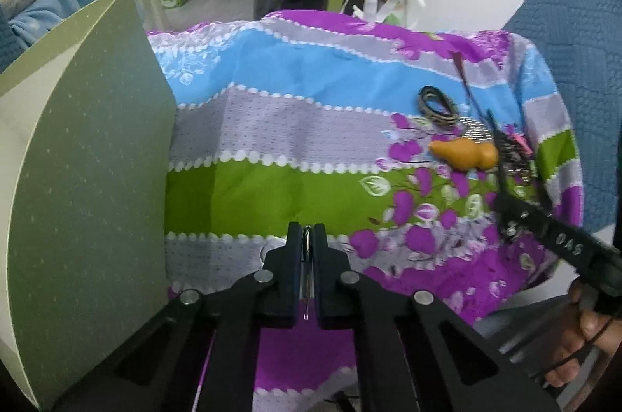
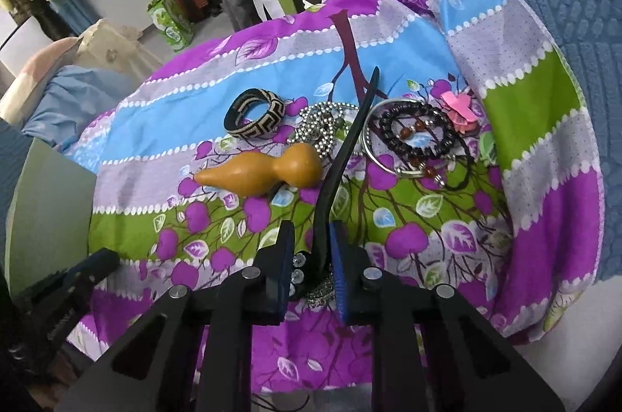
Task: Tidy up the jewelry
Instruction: 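Reach the right gripper to the jewelry pile and grasp the black cord necklace, then carry the necklace with the right gripper into the box and release it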
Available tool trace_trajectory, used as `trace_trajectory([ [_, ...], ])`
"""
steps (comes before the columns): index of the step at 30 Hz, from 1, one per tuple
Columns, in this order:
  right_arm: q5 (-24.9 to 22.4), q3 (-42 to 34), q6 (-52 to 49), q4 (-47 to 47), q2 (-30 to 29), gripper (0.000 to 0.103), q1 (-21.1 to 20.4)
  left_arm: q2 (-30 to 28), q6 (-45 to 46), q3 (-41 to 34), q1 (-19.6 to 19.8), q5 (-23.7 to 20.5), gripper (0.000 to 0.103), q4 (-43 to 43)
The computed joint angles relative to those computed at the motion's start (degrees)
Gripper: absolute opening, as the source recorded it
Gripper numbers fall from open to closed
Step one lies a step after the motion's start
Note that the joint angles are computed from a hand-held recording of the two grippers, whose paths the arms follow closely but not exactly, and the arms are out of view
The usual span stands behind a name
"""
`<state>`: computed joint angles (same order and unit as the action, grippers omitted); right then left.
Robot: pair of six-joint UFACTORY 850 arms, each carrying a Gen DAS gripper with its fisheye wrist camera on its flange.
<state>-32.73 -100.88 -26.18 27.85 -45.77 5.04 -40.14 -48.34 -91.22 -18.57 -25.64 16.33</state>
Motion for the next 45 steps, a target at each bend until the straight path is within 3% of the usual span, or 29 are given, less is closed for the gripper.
trace_trajectory([
  [12,-5.2,6.4,-6.0,7.5,3.9,0.016,-1.4,6.8,4.5,6.9,-0.8,3.2,0.002,-4.9],
  [13,-5.3,7.1,-6.1,8.4,4.2,0.018,-1.5,7.4,4.6,7.6,-0.9,3.6,0.002,-5.1],
  [16,-4.1,7.8,-6.3,9.8,4.8,0.041,-1.7,8.5,3.5,8.8,-1.2,4.3,0.002,-3.9],
  [22,-1.2,5.6,-1.6,8.2,3.4,0.041,-2.2,8.8,5.0,9.0,-1.0,4.6,0.002,-5.8],
  [24,-0.5,3.5,1.4,5.4,1.8,0.038,-2.2,8.8,4.8,9.0,-0.9,4.7,0.002,-5.4],
  [26,-0.5,1.6,2.9,3.3,0.4,0.028,-1.9,9.0,5.1,9.1,-0.7,5.0,0.002,-6.1],
  [30,-0.3,1.0,0.3,2.5,-0.1,0.026,-0.8,9.4,4.0,9.3,-0.5,5.3,0.002,-4.9],
  [32,1.5,1.3,2.8,-3.7,0.2,0.015,0.6,9.8,3.7,9.7,-0.3,5.7,0.002,-4.9],
  [33,2.6,1.6,4.3,-6.9,0.4,0.014,1.3,10.1,4.1,9.8,-0.2,5.9,0.002,-5.3],
  [35,1.4,0.8,4.9,-7.7,0.0,0.008,1.5,10.7,4.1,10.2,-0.1,6.3,0.002,-5.0],
  [45,3.4,4.7,3.4,-5.8,6.0,0.006,2.5,14.9,5.2,10.9,0.7,6.9,0.002,-4.0],
])
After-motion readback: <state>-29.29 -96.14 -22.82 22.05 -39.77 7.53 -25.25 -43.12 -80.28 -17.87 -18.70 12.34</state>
